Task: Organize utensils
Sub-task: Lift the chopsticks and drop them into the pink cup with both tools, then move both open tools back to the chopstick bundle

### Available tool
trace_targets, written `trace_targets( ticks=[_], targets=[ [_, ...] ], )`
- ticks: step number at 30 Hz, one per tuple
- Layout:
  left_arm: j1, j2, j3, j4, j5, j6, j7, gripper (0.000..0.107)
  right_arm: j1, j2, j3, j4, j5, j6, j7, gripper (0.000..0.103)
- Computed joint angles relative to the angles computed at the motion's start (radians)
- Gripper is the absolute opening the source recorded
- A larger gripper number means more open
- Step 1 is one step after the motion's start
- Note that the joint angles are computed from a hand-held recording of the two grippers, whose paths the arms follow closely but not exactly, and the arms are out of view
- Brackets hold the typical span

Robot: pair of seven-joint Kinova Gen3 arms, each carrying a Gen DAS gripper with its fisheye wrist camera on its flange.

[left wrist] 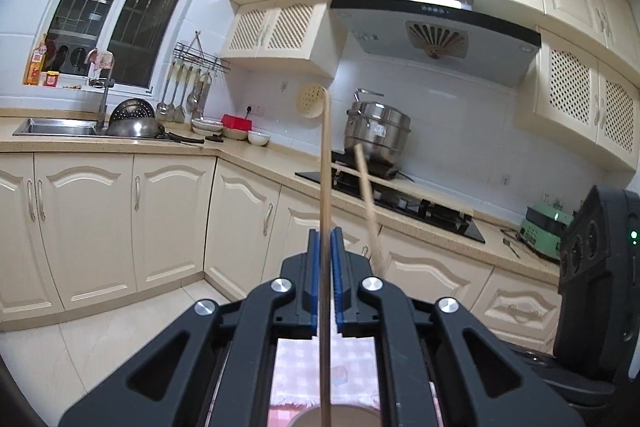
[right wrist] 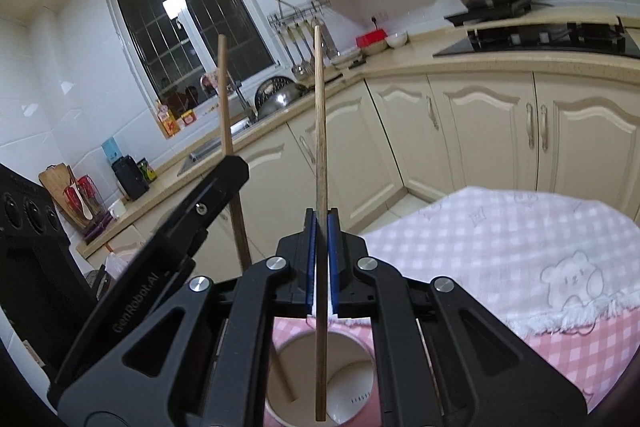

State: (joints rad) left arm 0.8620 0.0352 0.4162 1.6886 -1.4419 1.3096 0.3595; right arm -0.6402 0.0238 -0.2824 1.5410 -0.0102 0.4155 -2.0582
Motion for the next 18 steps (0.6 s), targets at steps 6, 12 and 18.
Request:
trace_targets(
  ticks=[6,12,18],
  targets=[
    [0.011,-0.041,0.025,0.021,0.018,0.036,0.033,0.079,0.005,-0.045,0.0,0.033,0.111,0.033,-0.137,0.074],
    [0.01,-0.058,0.078,-0.064,0.113,0.101,-0.115,0.098,0.041,-0.089,-0.011,0.027,0.093,0.089,-0.136,0.097],
    [0.066,-0.04,0.113,-0.137,0.143,0.217,-0.201,0.098,0.073,-0.119,-0.024,-0.006,0.117,0.17,-0.154,0.097]
  ],
)
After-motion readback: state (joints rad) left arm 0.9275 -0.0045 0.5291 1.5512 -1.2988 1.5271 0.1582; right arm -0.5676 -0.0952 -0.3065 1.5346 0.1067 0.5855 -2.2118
